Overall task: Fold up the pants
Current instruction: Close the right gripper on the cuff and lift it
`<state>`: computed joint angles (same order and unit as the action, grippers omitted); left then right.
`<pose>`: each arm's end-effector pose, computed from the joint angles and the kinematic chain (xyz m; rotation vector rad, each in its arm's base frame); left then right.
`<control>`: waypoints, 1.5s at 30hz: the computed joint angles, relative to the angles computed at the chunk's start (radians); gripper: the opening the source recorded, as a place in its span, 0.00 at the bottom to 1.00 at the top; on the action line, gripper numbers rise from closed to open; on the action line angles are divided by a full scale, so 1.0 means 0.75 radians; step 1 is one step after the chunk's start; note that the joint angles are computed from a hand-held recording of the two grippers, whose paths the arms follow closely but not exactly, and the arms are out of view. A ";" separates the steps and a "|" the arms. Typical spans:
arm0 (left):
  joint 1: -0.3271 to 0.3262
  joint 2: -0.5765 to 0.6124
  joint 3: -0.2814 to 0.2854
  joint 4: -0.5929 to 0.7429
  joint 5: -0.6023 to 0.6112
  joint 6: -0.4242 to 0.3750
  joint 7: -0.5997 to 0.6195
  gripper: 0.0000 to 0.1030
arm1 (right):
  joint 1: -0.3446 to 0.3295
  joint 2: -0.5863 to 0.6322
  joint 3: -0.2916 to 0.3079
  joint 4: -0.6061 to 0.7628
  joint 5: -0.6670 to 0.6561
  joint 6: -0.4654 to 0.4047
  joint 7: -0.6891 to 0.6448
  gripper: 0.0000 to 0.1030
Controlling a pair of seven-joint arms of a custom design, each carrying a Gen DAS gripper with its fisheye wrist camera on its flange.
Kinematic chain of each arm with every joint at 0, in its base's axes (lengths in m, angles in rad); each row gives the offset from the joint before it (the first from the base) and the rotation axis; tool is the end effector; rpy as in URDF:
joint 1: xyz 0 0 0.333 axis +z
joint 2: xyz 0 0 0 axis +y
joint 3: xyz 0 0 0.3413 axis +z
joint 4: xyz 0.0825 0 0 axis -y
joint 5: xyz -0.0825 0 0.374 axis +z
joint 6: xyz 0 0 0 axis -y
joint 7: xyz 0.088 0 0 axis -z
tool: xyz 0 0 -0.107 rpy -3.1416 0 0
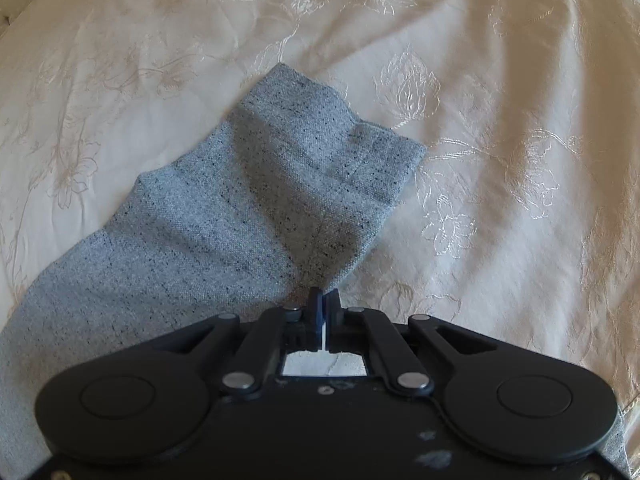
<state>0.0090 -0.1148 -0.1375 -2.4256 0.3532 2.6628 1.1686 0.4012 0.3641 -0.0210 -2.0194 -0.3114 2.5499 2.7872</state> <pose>0.4876 -0.0740 0.4181 -1.9371 1.9646 -0.2571 0.5737 0.2345 0.3163 -1.3951 2.6111 -0.2969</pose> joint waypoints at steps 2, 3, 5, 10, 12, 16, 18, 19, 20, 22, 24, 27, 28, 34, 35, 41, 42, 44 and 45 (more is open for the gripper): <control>0.011 0.048 -0.002 0.021 0.040 -0.006 -0.047 0.81 | 0.006 0.007 0.002 0.046 0.001 -0.101 -0.018 0.12; 0.013 0.072 0.003 0.028 0.048 -0.003 -0.059 0.81 | 0.024 0.007 -0.008 0.083 -0.021 -0.173 0.007 0.18; 0.013 0.121 0.016 0.049 0.049 -0.013 -0.076 0.80 | 0.045 0.002 -0.020 0.132 -0.080 -0.225 0.056 0.25; 0.002 0.210 0.043 0.084 0.001 -0.042 -0.058 0.82 | 0.001 0.067 0.000 0.271 -0.053 -0.139 0.028 0.28; -0.008 0.225 0.051 0.083 0.049 -0.035 -0.087 0.84 | 0.002 0.133 -0.004 0.364 -0.082 -0.104 0.081 0.28; -0.025 0.225 0.058 0.072 0.128 -0.023 -0.121 0.84 | 0.045 0.359 -0.044 0.702 -0.053 -0.228 0.023 0.29; -0.026 0.218 0.059 0.060 0.136 -0.012 -0.131 0.84 | 0.052 0.445 -0.045 0.837 -0.023 -0.303 -0.026 0.29; -0.025 0.213 0.060 0.053 0.137 -0.005 -0.134 0.84 | 0.061 0.504 -0.054 0.927 -0.015 -0.357 -0.038 0.29; -0.025 0.210 0.060 0.048 0.139 -0.001 -0.138 0.85 | 0.073 0.539 -0.065 0.985 -0.010 -0.398 -0.041 0.29; -0.024 0.203 0.059 0.038 0.148 0.006 -0.147 0.85 | 0.085 0.613 -0.070 1.103 0.014 -0.493 -0.054 0.29; -0.025 0.198 0.056 0.033 0.157 0.008 -0.155 0.85 | 0.063 0.678 -0.047 1.193 0.074 -0.542 -0.089 0.28; -0.021 0.189 0.055 0.026 0.140 0.016 -0.140 0.85 | 0.052 0.740 -0.037 1.280 0.144 -0.651 -0.129 0.22; -0.018 0.185 0.055 0.027 0.119 0.017 -0.119 0.85 | 0.054 0.710 -0.038 1.223 0.149 -0.619 -0.122 0.20; 0.016 0.146 0.066 0.055 -0.128 -0.011 0.082 0.82 | 0.075 0.399 -0.037 0.718 0.137 -0.331 -0.076 0.04; 0.021 0.139 0.068 0.066 -0.184 -0.021 0.106 0.82 | 0.085 0.337 -0.038 0.623 0.122 -0.279 -0.057 0.04; 0.053 0.168 0.083 0.211 -0.416 -0.093 0.185 0.82 | 0.098 0.061 0.005 0.167 0.076 -0.026 0.017 0.04; 0.058 0.186 0.085 0.242 -0.426 -0.104 0.176 0.82 | 0.106 0.031 0.010 0.107 0.056 0.004 0.028 0.04; 0.065 0.243 0.089 0.321 -0.432 -0.123 0.153 0.82 | 0.131 -0.011 0.010 0.016 0.001 0.068 0.074 0.04; 0.067 0.270 0.091 0.357 -0.426 -0.141 0.140 0.82 | 0.138 -0.023 0.014 -0.018 -0.016 0.087 0.089 0.04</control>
